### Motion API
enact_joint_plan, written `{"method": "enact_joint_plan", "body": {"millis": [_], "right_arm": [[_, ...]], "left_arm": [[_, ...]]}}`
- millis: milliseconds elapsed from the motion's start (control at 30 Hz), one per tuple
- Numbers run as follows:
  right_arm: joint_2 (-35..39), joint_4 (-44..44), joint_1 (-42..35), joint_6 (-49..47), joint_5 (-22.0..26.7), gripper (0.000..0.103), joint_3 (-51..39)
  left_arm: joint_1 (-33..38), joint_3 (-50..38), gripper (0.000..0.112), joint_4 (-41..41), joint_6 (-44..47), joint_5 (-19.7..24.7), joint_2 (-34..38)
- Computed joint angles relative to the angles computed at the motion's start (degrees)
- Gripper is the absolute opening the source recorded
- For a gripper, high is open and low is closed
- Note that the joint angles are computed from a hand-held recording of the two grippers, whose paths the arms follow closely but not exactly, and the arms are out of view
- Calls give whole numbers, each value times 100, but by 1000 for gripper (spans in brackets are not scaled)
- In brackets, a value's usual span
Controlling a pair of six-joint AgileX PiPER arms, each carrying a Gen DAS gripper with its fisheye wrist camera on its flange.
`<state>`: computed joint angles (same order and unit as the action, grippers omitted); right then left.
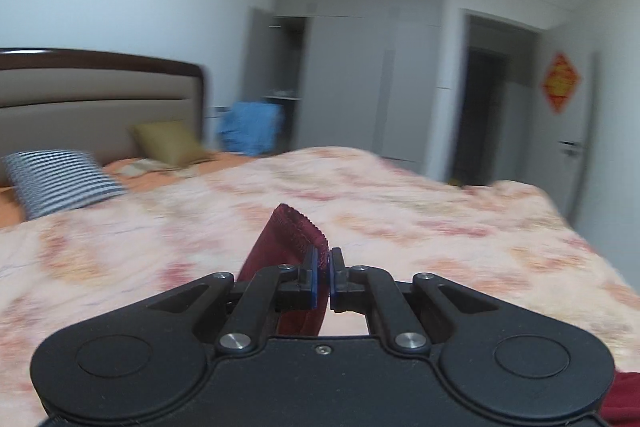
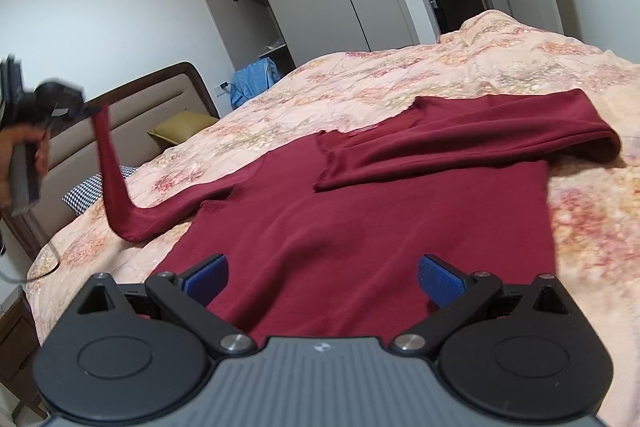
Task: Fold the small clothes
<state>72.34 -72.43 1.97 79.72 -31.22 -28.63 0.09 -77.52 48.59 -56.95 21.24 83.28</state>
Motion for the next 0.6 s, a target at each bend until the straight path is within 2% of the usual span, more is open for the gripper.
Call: {"method": "enact_joint_plan", "body": {"millis": [133, 333, 467, 600], "right_arm": [[82, -507, -687, 86, -475, 103, -23], [179, -809, -1459, 20, -921, 103, -15], [229, -985, -1887, -31, -1118, 103, 50], [319, -1214, -2268, 104, -1315, 103, 80]], "left_arm": [[-1115, -729, 4, 337, -375, 285, 661], [-2389, -1677, 4, 668, -1125, 281, 1919], [-2948, -2225, 4, 836, -1548, 194, 2822], [-3151, -2440, 5, 939, -1783, 55, 3476]]}}
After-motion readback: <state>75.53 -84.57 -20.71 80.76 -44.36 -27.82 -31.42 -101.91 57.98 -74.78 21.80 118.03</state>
